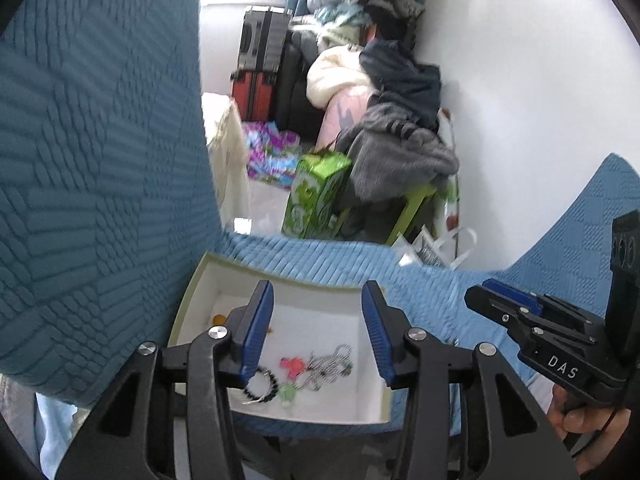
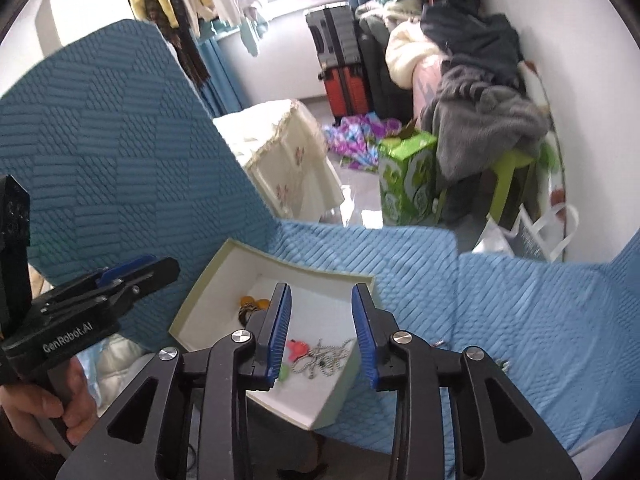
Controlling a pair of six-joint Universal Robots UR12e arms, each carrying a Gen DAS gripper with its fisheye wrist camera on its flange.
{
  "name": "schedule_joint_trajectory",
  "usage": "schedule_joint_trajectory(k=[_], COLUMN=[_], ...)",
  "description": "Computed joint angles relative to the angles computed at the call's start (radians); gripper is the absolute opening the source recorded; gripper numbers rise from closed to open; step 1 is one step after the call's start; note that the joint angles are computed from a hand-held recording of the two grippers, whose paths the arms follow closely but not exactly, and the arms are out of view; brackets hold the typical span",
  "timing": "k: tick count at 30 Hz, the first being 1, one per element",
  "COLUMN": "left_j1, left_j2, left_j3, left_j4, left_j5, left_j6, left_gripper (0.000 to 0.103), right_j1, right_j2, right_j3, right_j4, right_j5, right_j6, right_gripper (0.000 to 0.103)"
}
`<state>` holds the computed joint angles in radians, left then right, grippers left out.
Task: Organize jewelry
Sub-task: 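Move both grippers back to the red bead bracelet and black strap keychain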
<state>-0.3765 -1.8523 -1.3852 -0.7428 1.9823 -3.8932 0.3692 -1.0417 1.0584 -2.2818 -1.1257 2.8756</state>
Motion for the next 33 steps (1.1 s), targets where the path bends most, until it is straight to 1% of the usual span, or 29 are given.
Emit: schedule_joint_trajectory(k=[6, 7, 9, 14, 15, 16, 18, 21, 22, 24, 26, 28, 29, 30, 33], left_j1=[-0.035, -0.038, -0.043, -0.060, -0.061, -0.064, -0.070, -0.079, -0.081, -0.090, -0.094, -0.097, -0.098, -0.100, -0.106], left_j2=[-0.035, -0.041, -0.054, -0.091, -0.096, -0.105, -0.124, -0.152, -0.160, -0.173, -0.185, -0.204, -0.213, -0.224, -0.253], left_j3=[0.044, 0.052, 0.071, 0.123, 0.128, 0.133, 0.154, 0.179, 0.188, 0.199, 0.201, 0.214, 0.212, 0.212, 0.223], left_j4=[0.060, 0.065, 0.054, 0.046, 0.051, 0.074, 0.074, 0.082, 0.078, 0.076, 0.096, 0.093, 0.112, 0.129, 0.134], left_j5=[0.032, 0.027, 0.019, 0.009, 0.007, -0.004, -0.008, -0.020, -0.032, -0.036, -0.063, -0.092, -0.109, -0.120, -0.137], left_j6=[0.034, 0.040, 0.041, 0.090, 0.094, 0.106, 0.120, 0.125, 0.126, 0.128, 0.122, 0.116, 0.117, 0.119, 0.138], left_gripper=[0.047, 0.047, 0.047, 0.047, 0.047, 0.047, 0.047, 0.047, 0.047, 0.047, 0.047, 0.047, 0.047, 0.047, 0.047], right_j1=[-0.031, -0.038, -0.050, -0.088, -0.095, -0.103, -0.121, -0.139, -0.145, -0.155, -0.166, -0.174, -0.178, -0.183, -0.191], right_j2=[-0.027, -0.033, -0.042, -0.052, -0.054, -0.056, -0.058, -0.053, -0.051, -0.047, -0.046, -0.045, -0.044, -0.043, -0.037], right_j3=[0.041, 0.056, 0.084, 0.132, 0.143, 0.151, 0.168, 0.180, 0.181, 0.185, 0.196, 0.214, 0.218, 0.224, 0.239], right_j4=[-0.083, -0.102, -0.139, -0.182, -0.194, -0.206, -0.235, -0.254, -0.252, -0.248, -0.247, -0.257, -0.251, -0.245, -0.232], right_j5=[0.005, 0.010, -0.005, -0.027, -0.030, -0.031, -0.021, -0.024, -0.030, -0.031, -0.025, -0.023, -0.021, -0.012, 0.006], right_j6=[-0.015, -0.016, -0.014, 0.029, 0.035, 0.043, 0.059, 0.078, 0.082, 0.087, 0.090, 0.087, 0.087, 0.090, 0.089], right_gripper=[0.030, 0.030, 0.030, 0.030, 0.030, 0.030, 0.030, 0.030, 0.030, 0.030, 0.030, 0.030, 0.030, 0.030, 0.030])
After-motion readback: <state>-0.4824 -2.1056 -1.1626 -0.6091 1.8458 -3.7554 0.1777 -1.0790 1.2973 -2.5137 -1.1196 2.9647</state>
